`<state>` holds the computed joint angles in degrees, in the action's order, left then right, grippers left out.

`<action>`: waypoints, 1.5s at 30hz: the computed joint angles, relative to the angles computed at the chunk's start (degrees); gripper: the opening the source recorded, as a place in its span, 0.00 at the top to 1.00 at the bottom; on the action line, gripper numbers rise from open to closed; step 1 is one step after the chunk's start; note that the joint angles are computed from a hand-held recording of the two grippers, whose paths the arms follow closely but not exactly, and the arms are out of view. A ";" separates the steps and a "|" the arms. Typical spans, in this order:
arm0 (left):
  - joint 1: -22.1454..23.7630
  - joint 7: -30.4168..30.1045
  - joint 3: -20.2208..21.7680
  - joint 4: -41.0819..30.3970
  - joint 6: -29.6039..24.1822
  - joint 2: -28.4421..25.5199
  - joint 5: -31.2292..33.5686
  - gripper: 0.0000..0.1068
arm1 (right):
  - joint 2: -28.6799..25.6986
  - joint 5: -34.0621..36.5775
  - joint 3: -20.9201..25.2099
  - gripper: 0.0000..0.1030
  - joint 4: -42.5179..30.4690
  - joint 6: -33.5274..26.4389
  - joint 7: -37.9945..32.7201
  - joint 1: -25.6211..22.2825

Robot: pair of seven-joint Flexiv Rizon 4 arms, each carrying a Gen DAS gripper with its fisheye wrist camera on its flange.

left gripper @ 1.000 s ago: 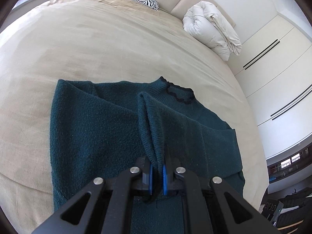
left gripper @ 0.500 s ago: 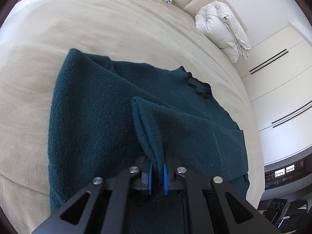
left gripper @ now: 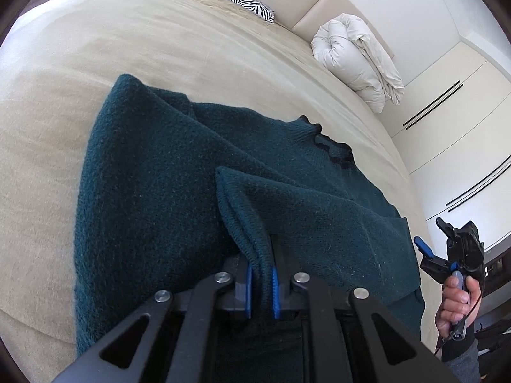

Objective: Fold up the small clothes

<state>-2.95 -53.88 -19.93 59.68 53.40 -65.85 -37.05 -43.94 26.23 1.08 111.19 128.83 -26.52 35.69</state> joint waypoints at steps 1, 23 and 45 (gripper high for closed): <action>0.15 0.16 -0.31 0.04 0.09 -0.13 -0.23 0.87 | -1.22 -1.98 1.67 0.45 -0.62 1.00 1.63 -2.94; -7.27 -3.77 8.29 1.80 17.50 1.20 17.18 0.84 | -5.29 -4.10 7.95 0.46 4.63 14.45 7.06 -0.22; 21.40 13.36 -16.12 41.14 24.96 22.34 -9.28 0.41 | 7.47 59.69 12.24 0.45 -3.54 9.74 -43.19 24.88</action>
<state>18.45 -40.53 -36.05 100.82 78.36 -43.51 -46.34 -36.47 85.92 13.32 107.65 138.56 -69.71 60.57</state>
